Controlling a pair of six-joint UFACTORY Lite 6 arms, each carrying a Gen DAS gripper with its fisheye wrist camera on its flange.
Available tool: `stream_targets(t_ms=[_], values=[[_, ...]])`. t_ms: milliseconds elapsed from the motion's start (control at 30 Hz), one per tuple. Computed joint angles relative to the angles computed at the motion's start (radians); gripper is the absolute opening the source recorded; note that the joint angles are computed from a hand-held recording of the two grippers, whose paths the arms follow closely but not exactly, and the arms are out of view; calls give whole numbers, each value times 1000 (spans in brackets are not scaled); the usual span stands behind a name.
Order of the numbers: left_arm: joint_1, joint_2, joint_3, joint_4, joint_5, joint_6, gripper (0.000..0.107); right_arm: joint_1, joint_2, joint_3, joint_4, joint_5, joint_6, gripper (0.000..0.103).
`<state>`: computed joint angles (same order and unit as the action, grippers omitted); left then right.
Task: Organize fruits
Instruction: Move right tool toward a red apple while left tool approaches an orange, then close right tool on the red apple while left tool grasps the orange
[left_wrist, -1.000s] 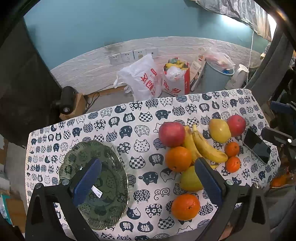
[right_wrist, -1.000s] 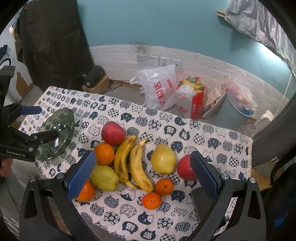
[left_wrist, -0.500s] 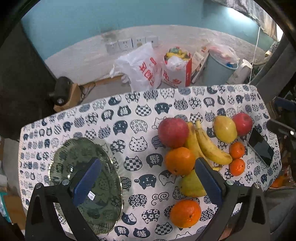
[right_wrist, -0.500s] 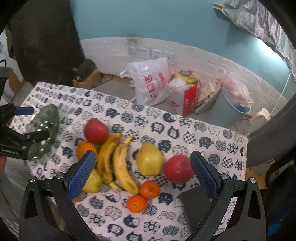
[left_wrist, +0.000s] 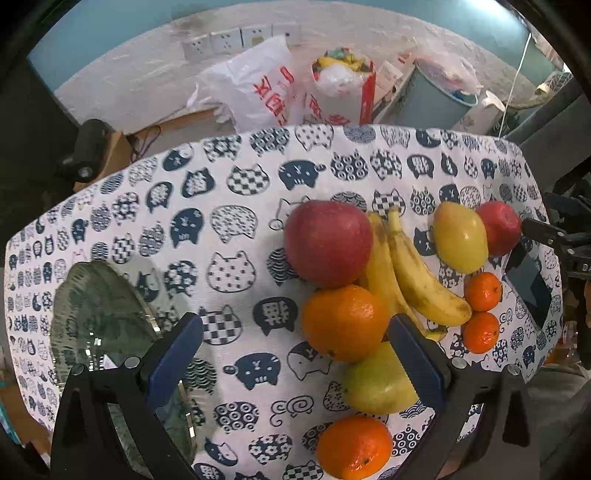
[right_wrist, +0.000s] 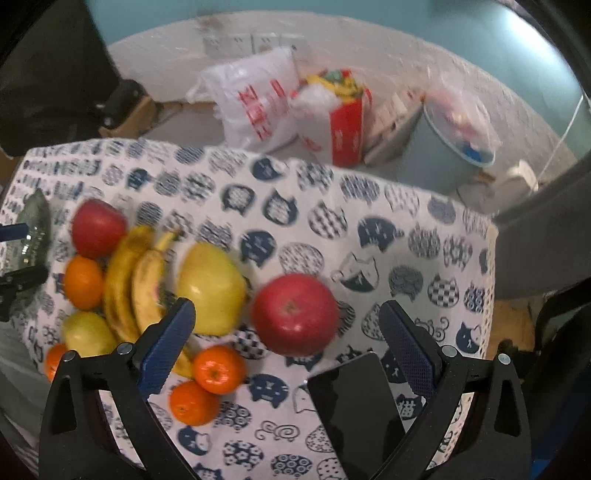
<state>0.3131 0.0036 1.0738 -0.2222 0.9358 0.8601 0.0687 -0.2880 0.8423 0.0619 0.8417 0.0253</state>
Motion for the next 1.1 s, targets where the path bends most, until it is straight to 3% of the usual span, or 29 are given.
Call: stream_targets(t_ms=[400, 633, 800, 967, 1100], values=[[-109, 74, -77, 79, -89, -104, 102, -48, 98, -91, 76, -89, -121, 94], [-103, 143, -72, 54, -114, -88, 101, -57, 167, -111, 105, -145, -161, 86], [-96, 195, -59, -8, -90, -30, 79, -67, 208, -117, 150, -154, -206, 77], [-86, 187, -105, -61, -109, 38, 68, -83, 195, -135, 164, -180, -233, 76], [-80, 156, -135, -63, -127, 63, 67, -79, 183, -142, 151, -186, -224, 76]])
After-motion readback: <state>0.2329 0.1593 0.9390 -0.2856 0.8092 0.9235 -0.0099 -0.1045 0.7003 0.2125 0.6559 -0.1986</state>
